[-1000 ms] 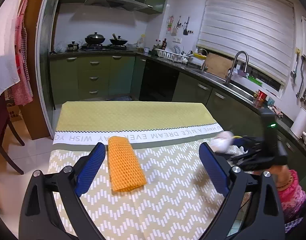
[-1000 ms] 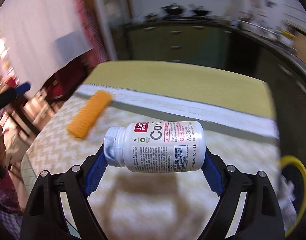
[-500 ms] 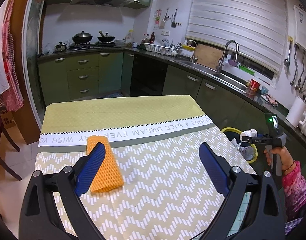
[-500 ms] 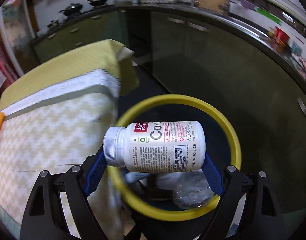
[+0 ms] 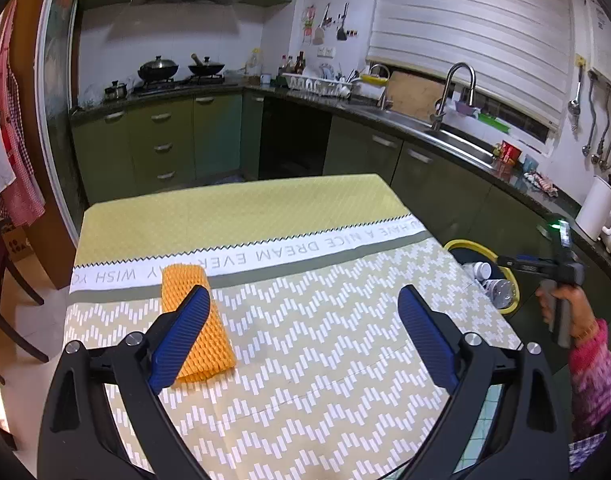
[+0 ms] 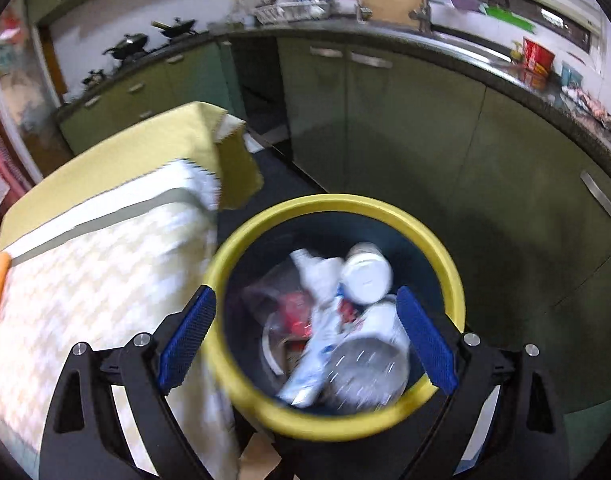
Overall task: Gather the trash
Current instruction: 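Carry the supplement bottle over the bin and open the right gripper, then grasp the orange mesh sponge with the left gripper and lift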
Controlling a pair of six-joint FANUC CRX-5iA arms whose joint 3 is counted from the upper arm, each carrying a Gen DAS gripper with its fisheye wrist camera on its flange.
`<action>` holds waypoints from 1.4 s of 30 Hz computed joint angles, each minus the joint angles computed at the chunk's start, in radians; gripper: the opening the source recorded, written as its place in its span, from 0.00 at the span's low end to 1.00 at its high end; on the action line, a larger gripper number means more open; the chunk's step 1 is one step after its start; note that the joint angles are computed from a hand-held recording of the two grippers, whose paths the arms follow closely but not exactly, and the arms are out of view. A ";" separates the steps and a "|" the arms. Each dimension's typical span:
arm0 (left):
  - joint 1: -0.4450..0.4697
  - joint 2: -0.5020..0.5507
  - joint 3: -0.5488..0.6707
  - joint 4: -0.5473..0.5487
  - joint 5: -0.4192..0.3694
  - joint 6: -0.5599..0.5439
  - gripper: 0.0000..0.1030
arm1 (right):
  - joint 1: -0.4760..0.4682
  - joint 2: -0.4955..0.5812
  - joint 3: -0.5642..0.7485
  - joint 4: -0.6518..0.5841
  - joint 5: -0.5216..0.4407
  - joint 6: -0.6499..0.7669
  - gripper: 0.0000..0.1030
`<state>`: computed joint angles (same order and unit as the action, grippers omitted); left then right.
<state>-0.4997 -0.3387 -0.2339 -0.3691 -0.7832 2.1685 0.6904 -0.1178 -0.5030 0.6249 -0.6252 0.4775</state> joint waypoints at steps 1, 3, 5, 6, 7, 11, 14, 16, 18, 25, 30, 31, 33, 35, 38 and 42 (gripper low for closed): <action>0.007 0.007 -0.002 0.013 -0.001 -0.009 0.88 | 0.021 -0.024 -0.024 0.027 0.004 -0.029 0.89; 0.019 0.018 -0.004 0.031 -0.008 -0.021 0.88 | 0.055 -0.056 -0.055 0.063 0.010 -0.074 0.89; 0.030 0.031 -0.004 0.045 -0.027 -0.026 0.88 | 0.090 -0.085 -0.089 0.105 0.019 -0.130 0.89; 0.036 0.040 0.000 0.050 -0.042 -0.029 0.88 | 0.104 -0.094 -0.101 0.120 0.021 -0.154 0.89; 0.038 0.047 0.004 0.045 -0.054 -0.026 0.88 | 0.115 -0.102 -0.110 0.132 0.021 -0.172 0.89; 0.060 0.080 0.024 0.027 -0.112 0.004 0.88 | 0.150 -0.115 -0.127 0.175 0.013 -0.217 0.89; 0.103 0.109 0.034 0.036 -0.146 0.028 0.88 | 0.170 -0.115 -0.135 0.197 0.021 -0.238 0.89; 0.140 0.133 0.037 0.059 -0.158 0.030 0.88 | 0.174 -0.113 -0.134 0.193 0.037 -0.236 0.89; 0.169 0.158 0.043 0.077 -0.168 0.033 0.88 | 0.170 -0.112 -0.134 0.188 0.054 -0.226 0.90; 0.195 0.227 0.072 0.087 -0.188 0.032 0.88 | 0.180 -0.081 -0.110 0.151 0.074 -0.188 0.90; 0.195 0.264 0.097 0.072 -0.212 0.047 0.80 | 0.177 -0.068 -0.103 0.145 0.090 -0.176 0.90; 0.198 0.268 0.100 0.073 -0.214 0.047 0.78 | 0.175 -0.065 -0.102 0.146 0.093 -0.176 0.90; 0.196 0.271 0.105 0.061 -0.221 0.055 0.72 | 0.175 -0.063 -0.100 0.146 0.096 -0.174 0.90; 0.198 0.271 0.108 0.056 -0.228 0.057 0.64 | 0.173 -0.063 -0.101 0.148 0.101 -0.176 0.90; 0.209 0.267 0.107 0.064 -0.233 0.051 0.51 | 0.175 -0.067 -0.107 0.159 0.109 -0.187 0.90; 0.223 0.258 0.093 0.083 -0.223 0.034 0.36 | 0.178 -0.072 -0.112 0.165 0.113 -0.192 0.90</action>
